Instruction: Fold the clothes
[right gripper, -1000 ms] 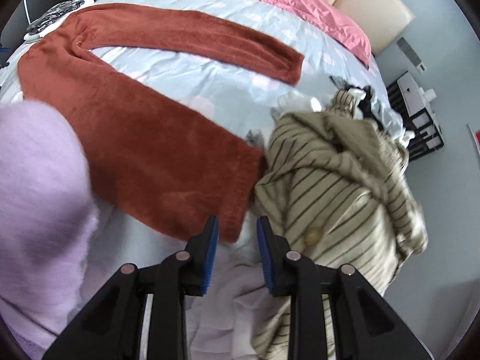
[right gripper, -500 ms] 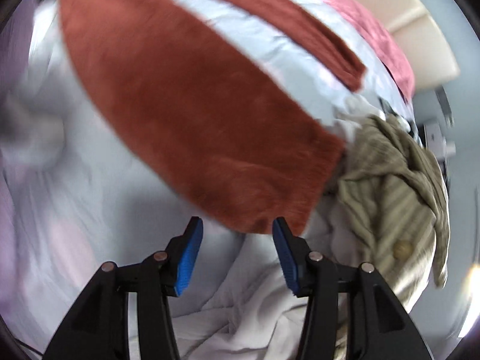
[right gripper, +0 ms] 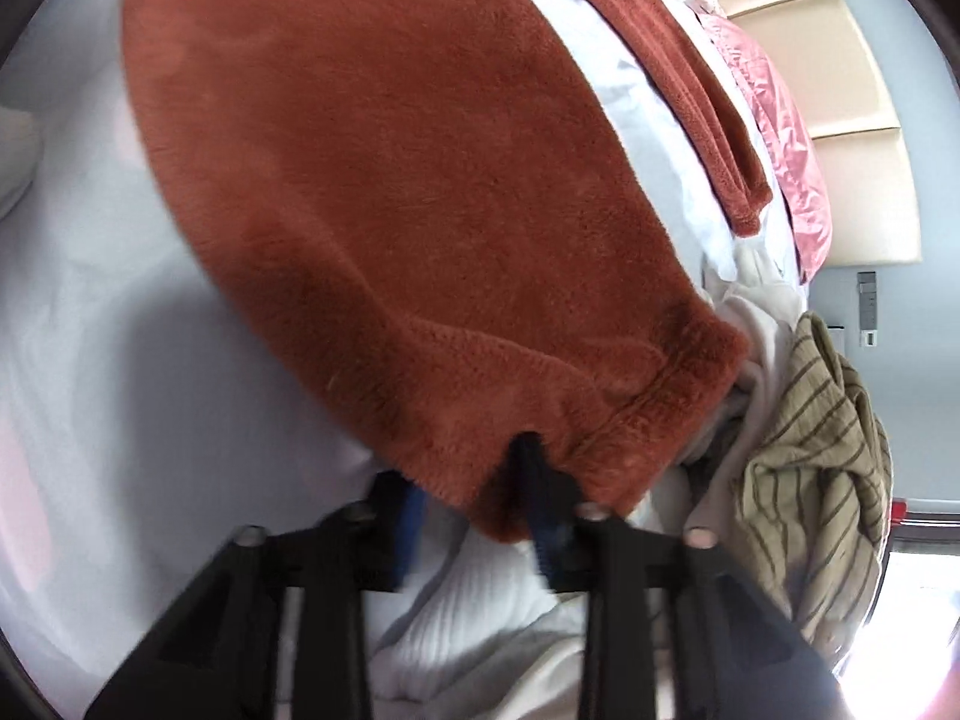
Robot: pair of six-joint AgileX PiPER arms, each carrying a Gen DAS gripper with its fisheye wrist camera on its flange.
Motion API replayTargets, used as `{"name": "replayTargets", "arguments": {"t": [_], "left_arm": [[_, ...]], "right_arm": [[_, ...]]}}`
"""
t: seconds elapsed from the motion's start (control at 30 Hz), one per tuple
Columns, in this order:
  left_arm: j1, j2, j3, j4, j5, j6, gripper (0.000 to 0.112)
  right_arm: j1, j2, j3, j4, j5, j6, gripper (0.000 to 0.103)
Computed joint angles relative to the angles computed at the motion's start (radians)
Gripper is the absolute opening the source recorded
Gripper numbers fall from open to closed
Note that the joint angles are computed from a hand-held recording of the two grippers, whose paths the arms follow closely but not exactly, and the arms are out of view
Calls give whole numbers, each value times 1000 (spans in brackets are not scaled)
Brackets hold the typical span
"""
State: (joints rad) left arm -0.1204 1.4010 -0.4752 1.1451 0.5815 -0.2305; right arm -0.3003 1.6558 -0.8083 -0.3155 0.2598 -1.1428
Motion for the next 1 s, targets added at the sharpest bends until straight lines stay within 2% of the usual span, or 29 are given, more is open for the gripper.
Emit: {"name": "replayTargets", "arguments": {"t": [0.03, 0.1, 0.13, 0.17, 0.23, 0.27, 0.43, 0.53, 0.77, 1.0], "left_arm": [[-8, 12, 7, 38, -8, -48, 65], [-15, 60, -7, 70, -11, -106, 62], [-8, 74, -31, 27, -17, -80, 47], [2, 83, -63, -49, -20, -24, 24], [27, 90, -130, -212, -17, 97, 17], [44, 82, -166, -304, -9, 167, 10], [134, 23, -330, -687, 66, 450, 8], [175, -8, -417, -813, 117, 540, 7], [179, 21, -612, -865, 223, 553, 7], [195, 99, -772, -881, 294, 593, 7]], "right_arm": [[8, 5, -7, -31, 2, 49, 12], [11, 4, -35, 27, 31, 37, 7], [8, 0, -51, 74, 50, 12, 6], [2, -6, -67, 114, 70, -10, 6], [-11, -22, -98, 184, 101, -54, 6], [-13, -30, -113, 204, 118, -54, 5], [-18, -39, -288, 322, 262, -33, 5], [-2, -27, -418, 328, 341, 61, 5], [77, 113, -752, 211, 470, 302, 5], [152, 233, -982, 94, 560, 417, 5]]}}
